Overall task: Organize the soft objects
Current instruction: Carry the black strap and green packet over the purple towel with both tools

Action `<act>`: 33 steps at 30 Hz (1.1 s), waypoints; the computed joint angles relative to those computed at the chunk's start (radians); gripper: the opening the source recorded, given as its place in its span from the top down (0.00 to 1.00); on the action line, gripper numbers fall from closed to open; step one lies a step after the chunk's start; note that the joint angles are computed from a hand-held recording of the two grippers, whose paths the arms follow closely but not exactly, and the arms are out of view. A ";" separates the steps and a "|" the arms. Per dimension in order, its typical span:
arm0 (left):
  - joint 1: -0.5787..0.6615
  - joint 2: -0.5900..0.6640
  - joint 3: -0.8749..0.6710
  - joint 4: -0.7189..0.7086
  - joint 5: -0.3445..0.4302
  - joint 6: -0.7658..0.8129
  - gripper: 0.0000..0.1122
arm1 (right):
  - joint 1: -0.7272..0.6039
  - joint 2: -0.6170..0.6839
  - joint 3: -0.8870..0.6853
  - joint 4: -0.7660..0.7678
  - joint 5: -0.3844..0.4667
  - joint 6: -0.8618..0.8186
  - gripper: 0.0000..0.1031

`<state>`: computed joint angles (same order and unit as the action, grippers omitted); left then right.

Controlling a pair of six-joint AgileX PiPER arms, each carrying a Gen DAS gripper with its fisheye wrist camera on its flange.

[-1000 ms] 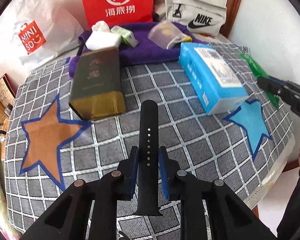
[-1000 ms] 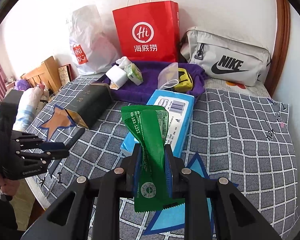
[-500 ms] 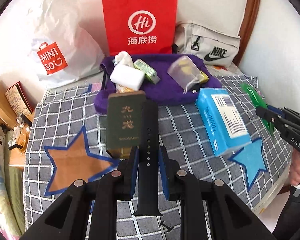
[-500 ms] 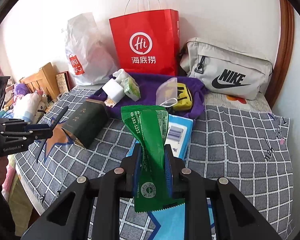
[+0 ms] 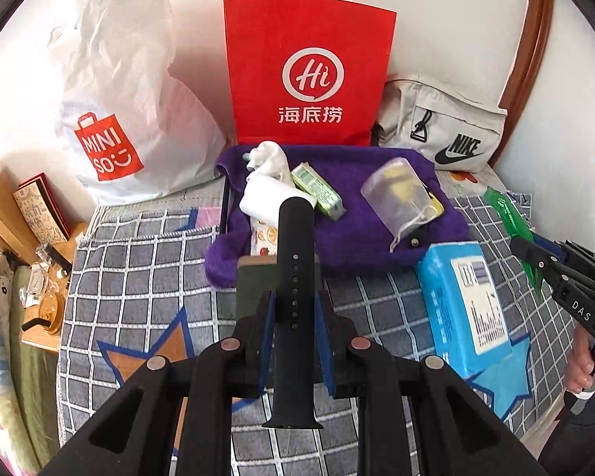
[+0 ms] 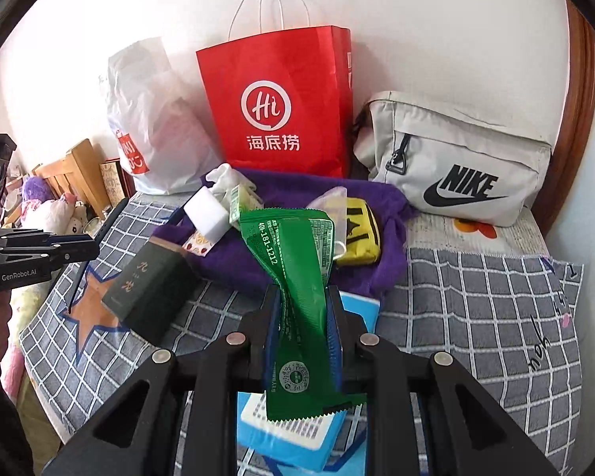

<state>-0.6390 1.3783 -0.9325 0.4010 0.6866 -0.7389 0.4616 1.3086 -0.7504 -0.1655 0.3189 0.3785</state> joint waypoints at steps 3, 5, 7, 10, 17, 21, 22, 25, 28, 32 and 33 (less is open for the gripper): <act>0.027 0.042 -0.039 0.002 -0.005 0.008 0.82 | -0.027 0.053 -0.046 0.044 -0.011 -0.058 0.79; 0.047 0.070 -0.066 -0.006 -0.012 0.020 0.82 | -0.045 0.087 -0.079 0.082 -0.016 -0.103 0.79; 0.064 0.105 -0.099 -0.011 -0.015 0.032 0.82 | -0.060 0.117 -0.108 0.110 -0.020 -0.136 0.79; 0.080 0.142 -0.134 -0.012 -0.023 0.041 0.82 | -0.082 0.170 -0.157 0.143 -0.023 -0.177 0.79; 0.127 0.237 -0.220 -0.071 -0.052 0.119 0.82 | -0.119 0.294 -0.273 0.253 -0.026 -0.298 0.79; 0.151 0.295 -0.280 -0.103 -0.054 0.160 0.82 | -0.122 0.359 -0.337 0.277 -0.022 -0.330 0.79; 0.159 0.311 -0.297 -0.119 -0.057 0.176 0.82 | -0.123 0.375 -0.352 0.279 -0.022 -0.333 0.79; 0.181 0.351 -0.336 -0.173 -0.066 0.224 0.82 | -0.129 0.429 -0.408 0.319 -0.009 -0.376 0.79; 0.202 0.403 -0.384 -0.235 -0.074 0.280 0.82 | -0.129 0.477 -0.459 0.343 0.010 -0.409 0.79; 0.233 0.477 -0.449 -0.325 -0.074 0.353 0.82 | -0.137 0.552 -0.533 0.425 0.037 -0.496 0.79; 0.242 0.499 -0.469 -0.355 -0.070 0.376 0.82 | -0.136 0.568 -0.546 0.422 0.038 -0.491 0.79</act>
<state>-0.3965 1.8772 -1.4011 0.0457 0.6165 -0.3629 0.3251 1.8765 -1.2966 0.2564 0.3574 -0.1123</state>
